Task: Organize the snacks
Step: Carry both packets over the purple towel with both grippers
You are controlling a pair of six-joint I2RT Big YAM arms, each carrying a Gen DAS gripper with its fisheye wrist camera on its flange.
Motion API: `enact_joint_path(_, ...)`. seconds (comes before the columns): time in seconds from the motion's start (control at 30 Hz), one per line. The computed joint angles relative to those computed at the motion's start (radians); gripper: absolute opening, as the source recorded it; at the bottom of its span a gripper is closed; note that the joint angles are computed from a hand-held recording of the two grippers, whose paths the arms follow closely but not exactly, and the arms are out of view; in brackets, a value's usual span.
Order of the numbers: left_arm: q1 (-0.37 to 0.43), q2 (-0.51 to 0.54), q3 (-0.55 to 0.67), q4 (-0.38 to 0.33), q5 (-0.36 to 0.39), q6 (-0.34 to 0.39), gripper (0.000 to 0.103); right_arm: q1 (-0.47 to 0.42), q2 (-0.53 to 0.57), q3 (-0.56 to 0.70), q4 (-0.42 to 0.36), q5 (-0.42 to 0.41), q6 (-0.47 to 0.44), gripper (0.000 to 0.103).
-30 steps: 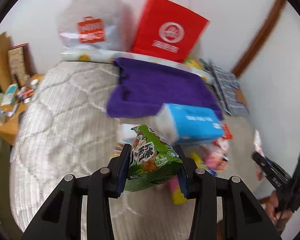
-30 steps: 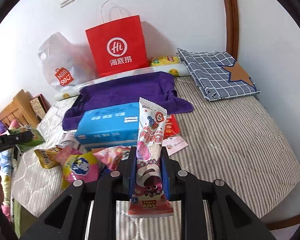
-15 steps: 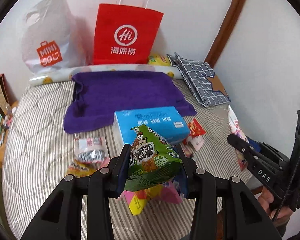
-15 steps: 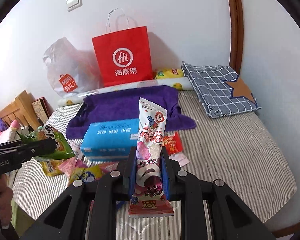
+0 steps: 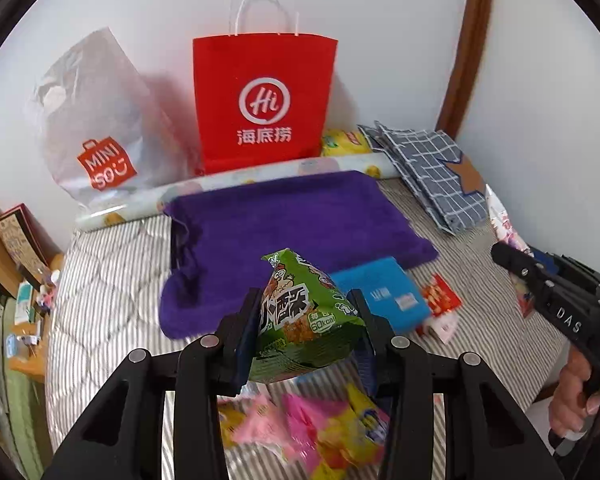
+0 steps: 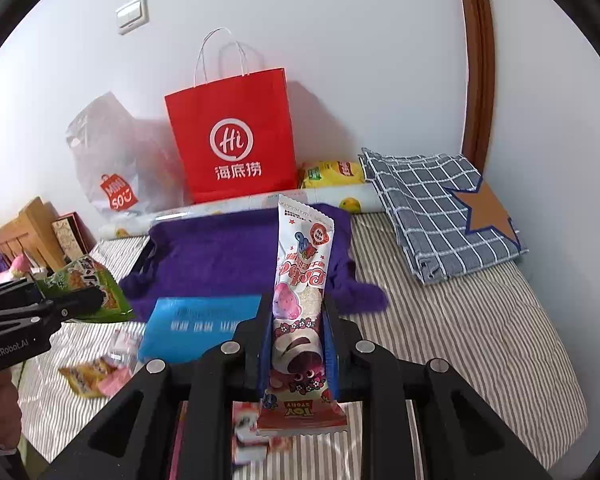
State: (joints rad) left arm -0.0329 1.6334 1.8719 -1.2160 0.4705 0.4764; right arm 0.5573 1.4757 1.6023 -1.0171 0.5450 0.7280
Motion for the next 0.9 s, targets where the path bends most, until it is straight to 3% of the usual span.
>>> enact_joint_path(0.43,-0.028,0.199,0.249,-0.030,-0.056,-0.084,0.042,-0.103,0.116,0.112,0.041,-0.070,-0.098,0.021)
enact_joint_path(0.9,-0.067,0.403,0.537,-0.081,-0.154,-0.079,0.042,-0.186,0.261,0.242,0.055,-0.155,-0.183,0.021)
